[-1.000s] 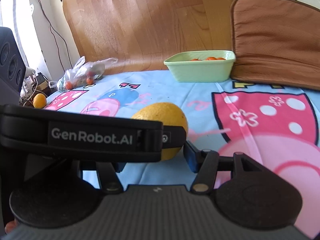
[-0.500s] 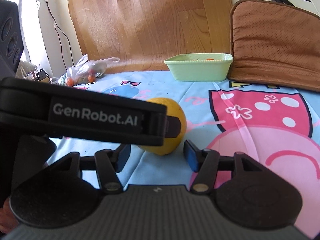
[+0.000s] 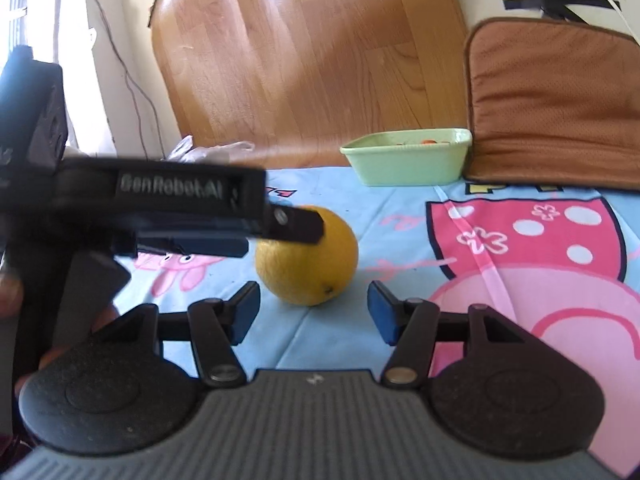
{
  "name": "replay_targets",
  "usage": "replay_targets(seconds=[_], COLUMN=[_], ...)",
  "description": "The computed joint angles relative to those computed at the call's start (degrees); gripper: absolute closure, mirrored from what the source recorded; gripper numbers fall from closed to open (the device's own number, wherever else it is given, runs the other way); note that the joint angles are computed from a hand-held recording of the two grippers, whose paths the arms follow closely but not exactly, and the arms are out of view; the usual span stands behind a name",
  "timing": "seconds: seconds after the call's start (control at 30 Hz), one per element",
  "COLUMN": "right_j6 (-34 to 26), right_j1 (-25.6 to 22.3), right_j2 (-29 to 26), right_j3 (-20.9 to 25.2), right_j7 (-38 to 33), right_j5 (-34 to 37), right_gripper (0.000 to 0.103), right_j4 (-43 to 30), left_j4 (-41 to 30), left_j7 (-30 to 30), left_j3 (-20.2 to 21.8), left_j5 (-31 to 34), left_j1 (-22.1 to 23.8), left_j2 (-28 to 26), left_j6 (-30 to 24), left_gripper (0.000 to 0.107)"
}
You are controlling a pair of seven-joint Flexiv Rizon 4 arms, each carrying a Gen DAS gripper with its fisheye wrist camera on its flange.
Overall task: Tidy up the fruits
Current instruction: 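Grasp the yellow pomelo with the right gripper while the left gripper holds it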
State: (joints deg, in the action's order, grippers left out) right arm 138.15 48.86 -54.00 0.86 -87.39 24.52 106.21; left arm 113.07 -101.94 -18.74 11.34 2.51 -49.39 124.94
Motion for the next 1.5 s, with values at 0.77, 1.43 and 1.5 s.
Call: replay_targets(seconds=[0.77, 1.43, 1.5], right_j6=[-21.96, -10.12, -8.77], right_j1=[8.61, 11.36, 9.43], right_j2=[-2.44, 2.25, 2.73], right_j3=[-13.60, -14.98, -12.87], right_j7=[-0.40, -0.49, -1.47], right_j5=[-0.13, 2.68, 2.80], right_gripper=[0.027, 0.035, 0.035], right_j4=[-11.91, 5.49, 6.37], left_j4=[-2.33, -0.09, 0.17], left_j7=[-5.66, 8.93, 9.20], left_j3=[-12.28, -22.66, -19.76], left_j5=[8.87, 14.21, 14.03], left_j1=[16.56, 19.32, 17.34], left_j2=[-6.62, -10.83, -8.90], left_j6=[-4.32, -4.24, -1.91], left_gripper=[0.019, 0.049, 0.043])
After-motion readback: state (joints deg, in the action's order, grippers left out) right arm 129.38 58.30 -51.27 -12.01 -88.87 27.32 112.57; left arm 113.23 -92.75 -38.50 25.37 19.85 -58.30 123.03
